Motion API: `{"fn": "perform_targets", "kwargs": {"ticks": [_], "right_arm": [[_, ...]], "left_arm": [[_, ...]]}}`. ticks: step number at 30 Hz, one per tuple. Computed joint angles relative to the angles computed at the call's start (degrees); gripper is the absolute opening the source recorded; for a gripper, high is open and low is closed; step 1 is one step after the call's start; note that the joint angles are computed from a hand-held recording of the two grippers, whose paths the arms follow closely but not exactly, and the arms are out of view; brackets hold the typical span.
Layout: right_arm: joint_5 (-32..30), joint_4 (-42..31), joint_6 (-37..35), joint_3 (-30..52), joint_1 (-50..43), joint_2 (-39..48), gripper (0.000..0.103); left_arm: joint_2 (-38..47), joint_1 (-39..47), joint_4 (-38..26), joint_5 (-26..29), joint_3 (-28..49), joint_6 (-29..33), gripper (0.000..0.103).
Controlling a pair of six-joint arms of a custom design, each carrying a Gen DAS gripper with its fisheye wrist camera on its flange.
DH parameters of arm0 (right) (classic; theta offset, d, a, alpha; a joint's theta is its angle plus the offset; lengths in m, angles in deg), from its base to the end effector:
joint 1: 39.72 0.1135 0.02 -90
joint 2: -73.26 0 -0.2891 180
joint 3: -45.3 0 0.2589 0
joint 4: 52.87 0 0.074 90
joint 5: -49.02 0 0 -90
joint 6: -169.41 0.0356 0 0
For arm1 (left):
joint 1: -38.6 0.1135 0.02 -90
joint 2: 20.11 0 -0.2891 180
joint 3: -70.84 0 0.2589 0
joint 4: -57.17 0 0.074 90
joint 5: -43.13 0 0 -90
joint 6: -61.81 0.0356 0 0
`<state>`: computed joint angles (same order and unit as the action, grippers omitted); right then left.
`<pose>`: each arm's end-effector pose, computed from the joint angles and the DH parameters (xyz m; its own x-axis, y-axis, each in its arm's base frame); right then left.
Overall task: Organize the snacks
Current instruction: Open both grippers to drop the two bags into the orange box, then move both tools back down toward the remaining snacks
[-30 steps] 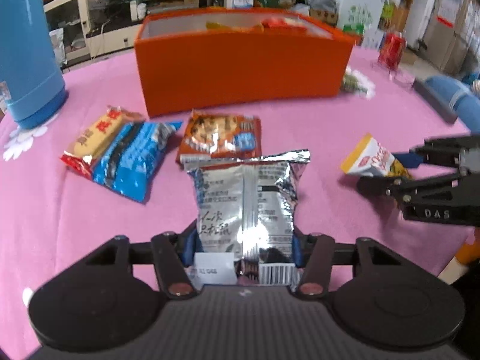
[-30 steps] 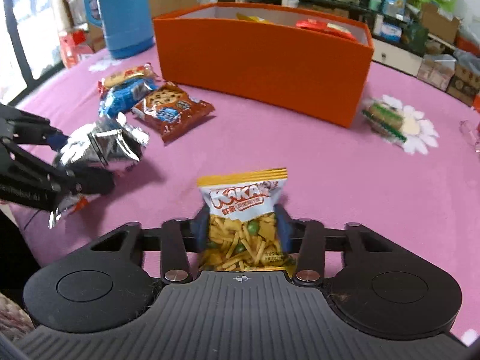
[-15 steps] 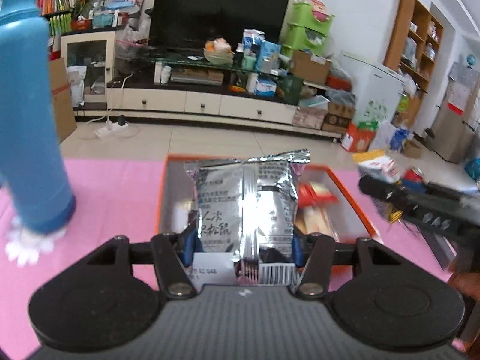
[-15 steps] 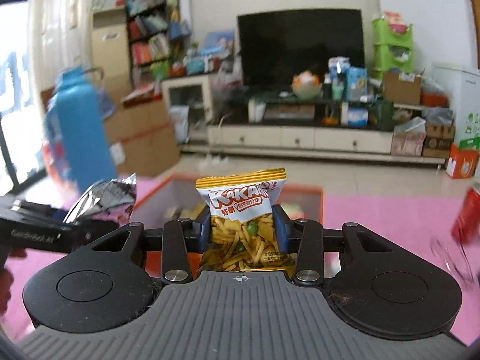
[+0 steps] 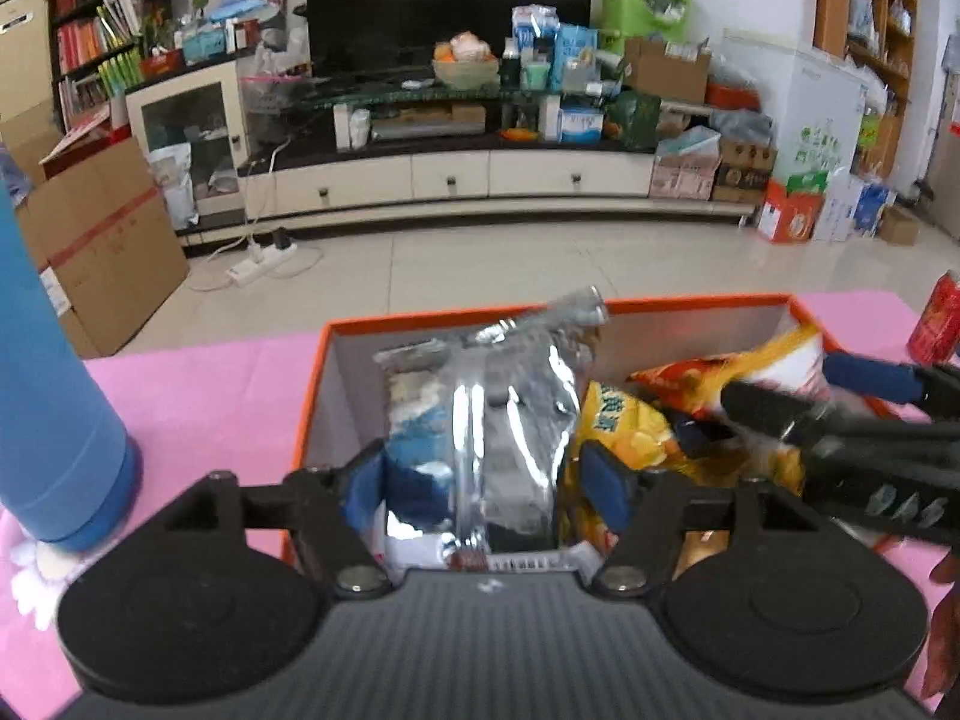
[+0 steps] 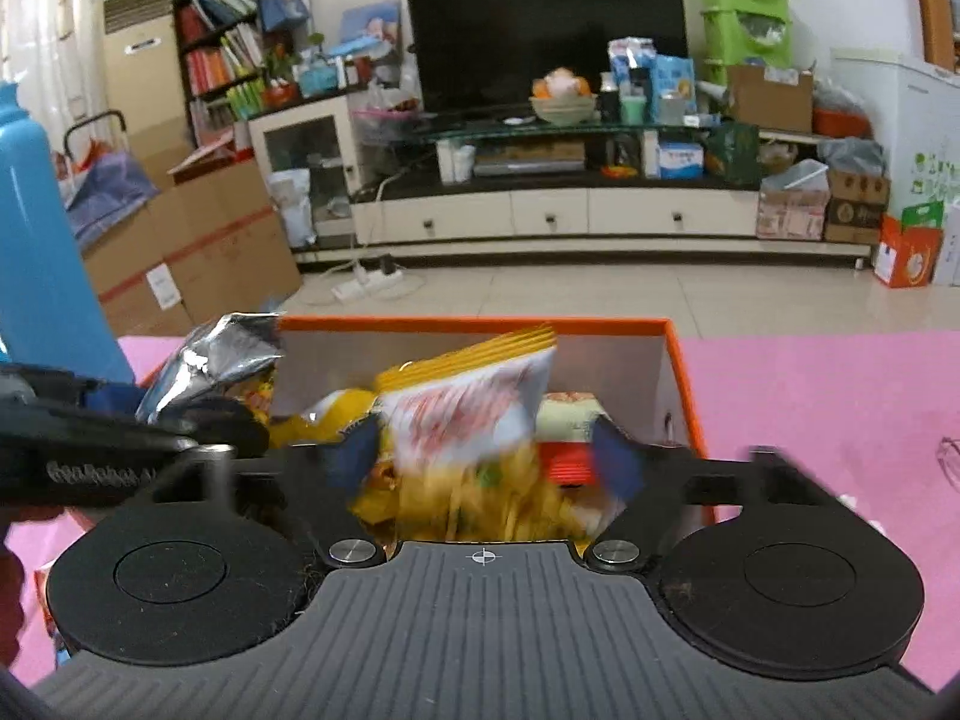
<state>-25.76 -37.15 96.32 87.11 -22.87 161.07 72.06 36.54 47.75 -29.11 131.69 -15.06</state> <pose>0.2730 0.0729 0.1615 -0.4800 0.1479 -0.8647 0.0804 0.9890 0.1245 0.3333 -0.0229 0.1974 -0.5749 0.2372 -0.7831 0.4064 0.9134 -0.0218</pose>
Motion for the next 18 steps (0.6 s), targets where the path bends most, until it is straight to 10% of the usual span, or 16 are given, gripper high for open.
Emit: {"fn": "perform_targets", "kwargs": {"ticks": [6,18], "right_arm": [[1.0,-1.5,0.6,-5.7,1.4,-16.6,0.090],[13.2,-31.1,13.1,-17.4,21.3,-46.9,0.093]], "left_arm": [[-14.4,7.2,-1.8,7.3,-8.4,-0.8,0.074],[-31.6,23.4,-13.4,11.7,-27.9,18.8,0.076]]}}
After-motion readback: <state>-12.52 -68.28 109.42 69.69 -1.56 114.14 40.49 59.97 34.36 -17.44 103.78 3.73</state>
